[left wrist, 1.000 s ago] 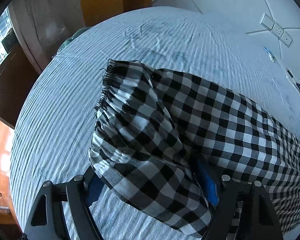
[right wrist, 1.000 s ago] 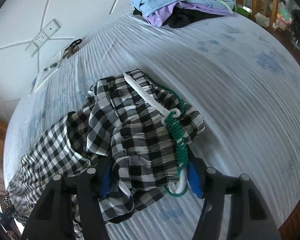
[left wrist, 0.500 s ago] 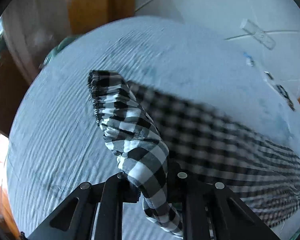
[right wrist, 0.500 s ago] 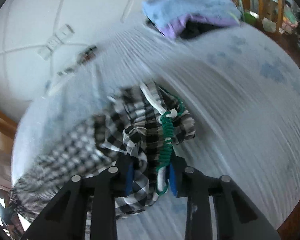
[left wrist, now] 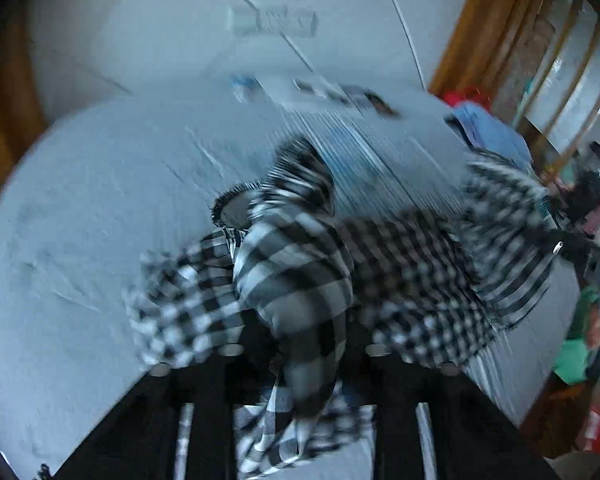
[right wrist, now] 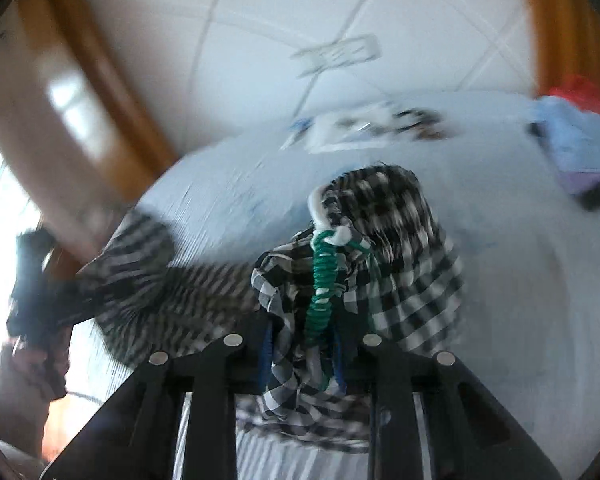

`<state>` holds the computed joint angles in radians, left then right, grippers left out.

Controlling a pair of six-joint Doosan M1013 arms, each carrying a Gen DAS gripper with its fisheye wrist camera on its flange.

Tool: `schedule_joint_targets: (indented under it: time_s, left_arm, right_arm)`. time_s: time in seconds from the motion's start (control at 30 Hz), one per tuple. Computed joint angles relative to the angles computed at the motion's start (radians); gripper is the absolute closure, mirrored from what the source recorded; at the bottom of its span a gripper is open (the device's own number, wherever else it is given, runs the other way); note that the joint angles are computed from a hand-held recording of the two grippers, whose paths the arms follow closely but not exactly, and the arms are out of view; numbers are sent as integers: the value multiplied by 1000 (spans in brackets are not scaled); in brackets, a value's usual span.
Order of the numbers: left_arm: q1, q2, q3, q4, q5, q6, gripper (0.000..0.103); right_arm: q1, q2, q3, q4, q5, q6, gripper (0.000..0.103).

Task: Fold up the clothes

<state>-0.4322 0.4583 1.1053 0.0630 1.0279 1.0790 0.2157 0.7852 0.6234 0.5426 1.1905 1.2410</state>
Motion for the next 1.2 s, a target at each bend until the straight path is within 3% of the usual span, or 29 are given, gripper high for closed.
schedule_joint_targets:
  time_s: [0.03,0.07,0.27,0.37,0.43,0.5,0.53,0.57,0.6,0.8,1.03,1.1,1.2]
  left_arm:
    - [-3,14,-13,-12,30,10,23]
    - [-7,18,-14,-20,39,25,13]
    - [-4,-25,40,-31,4,30,13]
    - [2,-46,59,67,10,-76,13]
    - [8,-45,57,158,66,-168,13]
    - [17,-41,58,200,109,-222,13]
    - [22,-41,62,216,125,-246,13]
    - [27,-41,68,226,136,-265,13]
    - [32,-43,75,227,138,-279,13]
    - [39,-13,61,191,152,-257,13]
    - [28,41,40,143,234,-204,11]
    - [27,36,54,153,216,-232,6]
    - [15,32,46,192,249,-298,4]
  right_arm:
    - [11,18,-22,-7,44,-18,68]
    - [20,29,-35,-18,72,-29,60]
    - [23,82,-90,40,191,0,19]
    - [7,57,-62,76,150,-10,14]
    - [-3,38,-42,73,107,4,12]
    - [-13,38,-51,34,75,70,13]
    - [-16,43,-63,17,73,95,33]
    - [-17,53,-79,3,81,114,63]
    - [-18,63,-96,-10,89,133,71]
    - [-14,126,-202,-73,145,223,76]
    - [37,265,-411,-105,378,227,76]
    - [47,295,-459,-122,426,234,76]
    - [39,324,-532,-96,463,243,76]
